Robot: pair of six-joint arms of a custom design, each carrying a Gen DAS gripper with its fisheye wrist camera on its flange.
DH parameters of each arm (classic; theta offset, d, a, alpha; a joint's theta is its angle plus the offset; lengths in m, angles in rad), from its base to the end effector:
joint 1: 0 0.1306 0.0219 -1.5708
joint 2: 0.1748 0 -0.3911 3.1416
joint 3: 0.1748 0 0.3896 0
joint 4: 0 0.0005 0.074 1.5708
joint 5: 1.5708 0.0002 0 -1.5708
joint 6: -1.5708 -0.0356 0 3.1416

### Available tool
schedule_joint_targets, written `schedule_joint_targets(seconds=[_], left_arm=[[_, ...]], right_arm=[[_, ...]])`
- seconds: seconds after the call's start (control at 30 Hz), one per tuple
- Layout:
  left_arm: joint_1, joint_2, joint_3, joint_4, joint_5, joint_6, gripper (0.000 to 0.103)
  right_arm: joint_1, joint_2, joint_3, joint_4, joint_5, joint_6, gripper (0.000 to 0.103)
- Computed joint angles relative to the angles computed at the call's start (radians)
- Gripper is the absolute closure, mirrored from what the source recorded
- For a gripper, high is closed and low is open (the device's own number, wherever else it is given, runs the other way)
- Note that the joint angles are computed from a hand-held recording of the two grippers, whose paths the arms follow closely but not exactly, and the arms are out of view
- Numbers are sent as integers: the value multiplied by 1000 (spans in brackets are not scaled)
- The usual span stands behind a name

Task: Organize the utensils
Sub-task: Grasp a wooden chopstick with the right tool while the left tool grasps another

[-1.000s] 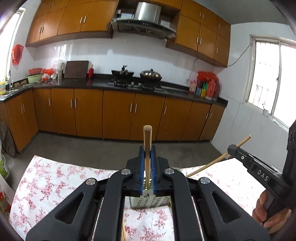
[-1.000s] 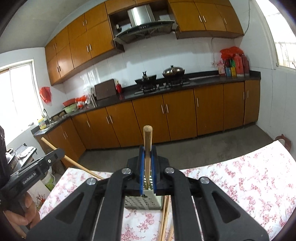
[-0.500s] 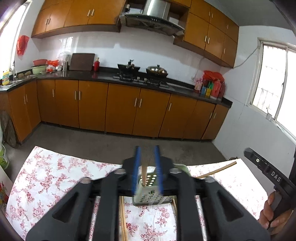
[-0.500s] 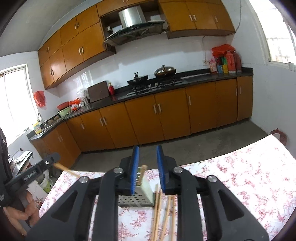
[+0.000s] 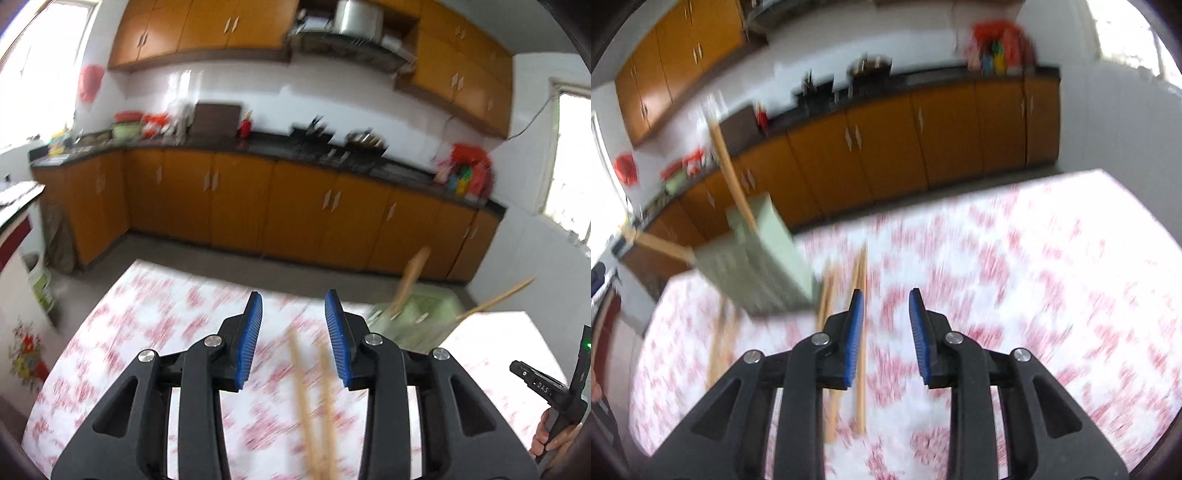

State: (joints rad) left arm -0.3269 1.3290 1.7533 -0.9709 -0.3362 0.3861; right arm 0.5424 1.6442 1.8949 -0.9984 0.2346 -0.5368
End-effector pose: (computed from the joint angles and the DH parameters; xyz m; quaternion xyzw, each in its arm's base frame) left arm 0.4228 -0.1315 0.6251 -0.1074 0.8566 -0.0319 0.5036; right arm 0.4969 0.2892 0.5324 0.0443 0.9103 0.1121 0.3959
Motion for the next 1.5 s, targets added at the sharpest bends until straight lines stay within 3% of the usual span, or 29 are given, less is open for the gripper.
schedule_joint_targets(seconds=[0.1, 0.37, 0.5, 0.67, 0.93, 1.5], left_arm=[[32, -11, -75, -32, 30, 31, 67], [46, -15, -192, -45, 124, 47, 67], [37, -8, -221, -35, 163, 46, 67], [6, 17, -222, -37, 197, 36, 67], [-15, 70, -205, -61, 210, 27, 81], [-24, 113, -178, -82, 165, 26, 88]], right_arm=[[18, 50, -12, -20, -60, 28, 76], [61, 138, 25, -73, -18, 78, 76], [64, 139, 17, -77, 44, 106, 95], [26, 116, -14, -92, 98, -31, 95], [23, 112, -22, -90, 132, -5, 95], [27, 106, -23, -94, 134, 6, 91]])
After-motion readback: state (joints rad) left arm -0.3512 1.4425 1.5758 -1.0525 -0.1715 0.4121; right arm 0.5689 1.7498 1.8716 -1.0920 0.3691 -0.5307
